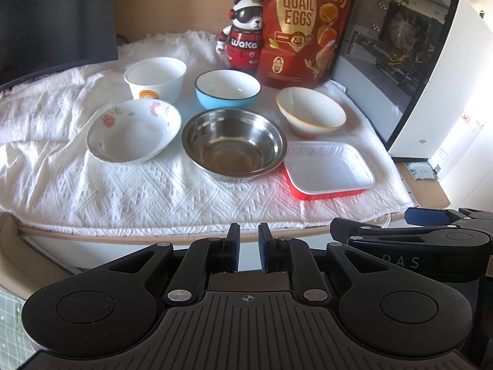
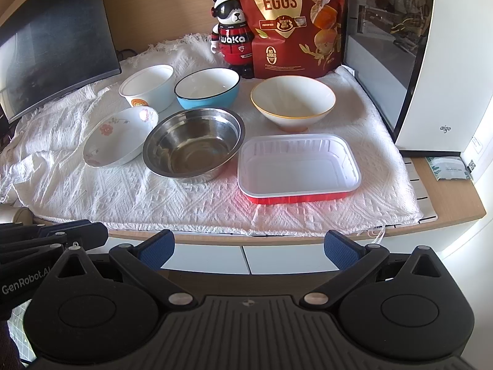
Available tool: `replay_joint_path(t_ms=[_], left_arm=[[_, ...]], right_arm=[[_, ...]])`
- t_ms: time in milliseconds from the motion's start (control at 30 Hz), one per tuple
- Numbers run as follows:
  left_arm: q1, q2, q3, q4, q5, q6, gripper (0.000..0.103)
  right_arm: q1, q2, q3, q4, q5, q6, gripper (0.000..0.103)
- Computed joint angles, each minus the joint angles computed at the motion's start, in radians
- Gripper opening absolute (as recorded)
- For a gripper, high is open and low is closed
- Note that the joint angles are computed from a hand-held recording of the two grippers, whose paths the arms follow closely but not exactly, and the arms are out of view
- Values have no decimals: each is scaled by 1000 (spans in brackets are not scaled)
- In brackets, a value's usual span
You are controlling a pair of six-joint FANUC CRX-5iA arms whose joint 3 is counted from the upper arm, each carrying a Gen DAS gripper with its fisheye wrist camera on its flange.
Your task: Organize plates and bowls
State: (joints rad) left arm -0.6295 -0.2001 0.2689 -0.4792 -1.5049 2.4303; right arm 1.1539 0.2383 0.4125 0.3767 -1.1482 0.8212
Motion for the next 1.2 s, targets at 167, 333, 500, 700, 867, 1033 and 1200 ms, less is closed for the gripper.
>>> replay_joint_path(t_ms=[167,333,500,700,867,1033,1200], left_arm=[[31,-15,-19,24,20,-13,16],[147,-64,-94,119,115,-54,15],[348,-166,-235,279,335,-154,16],[664,-217,-399,630,518,-462,16],[789,-159,-402,757,534,-749,16],[898,-64,-418,1042,514,-1059,16],[858,97,-248,1001,403,-1067,16]], right_arm=[[4,19,26,5,-10,1,103],[-7,48,59,7,16,-5,103],[-25,68,75,48,112,-70,103],[-60,127,120,116,217,-200,103],[-86,303,405,27,60,-261,103],[-79,453,644,49,-122,-302,103],[-94,536,780,69,-283,-277,103]])
